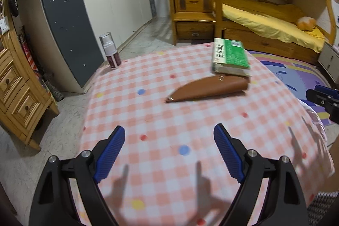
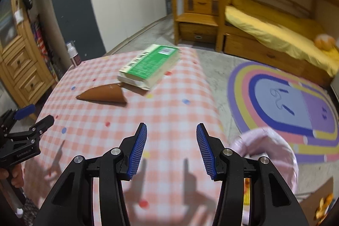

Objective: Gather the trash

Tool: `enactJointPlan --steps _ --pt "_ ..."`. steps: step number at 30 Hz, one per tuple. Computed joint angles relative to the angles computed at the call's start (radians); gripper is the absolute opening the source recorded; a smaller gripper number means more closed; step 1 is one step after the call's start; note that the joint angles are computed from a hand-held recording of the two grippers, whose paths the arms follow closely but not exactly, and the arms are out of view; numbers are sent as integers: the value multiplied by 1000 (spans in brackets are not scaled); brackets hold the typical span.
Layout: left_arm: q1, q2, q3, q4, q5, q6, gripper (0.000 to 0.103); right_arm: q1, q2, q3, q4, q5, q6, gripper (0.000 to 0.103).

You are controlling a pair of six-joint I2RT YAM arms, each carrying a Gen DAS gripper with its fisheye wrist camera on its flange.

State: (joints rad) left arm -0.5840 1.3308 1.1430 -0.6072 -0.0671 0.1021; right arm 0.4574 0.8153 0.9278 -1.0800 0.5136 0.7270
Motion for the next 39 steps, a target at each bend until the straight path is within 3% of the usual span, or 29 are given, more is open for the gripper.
enactJointPlan --steps 9,18,24,27,28,39 --pt "30 159 128 47 19 0 83 -197 259 79 254 -139 -244 50" --pt "23 387 340 19 56 -41 83 -342 440 133 422 -302 -337 46" --pt "2 452 379 11 51 -16 83 -390 530 149 389 -388 -351 41" --pt "-9 458 367 10 44 3 83 -378 524 143 378 -376 -361 38" --pt "-13 461 364 8 40 12 83 -375 520 142 378 -384 -356 27" --pt "32 324 219 -1 101 97 79 -214 384 79 256 -359 -348 21"
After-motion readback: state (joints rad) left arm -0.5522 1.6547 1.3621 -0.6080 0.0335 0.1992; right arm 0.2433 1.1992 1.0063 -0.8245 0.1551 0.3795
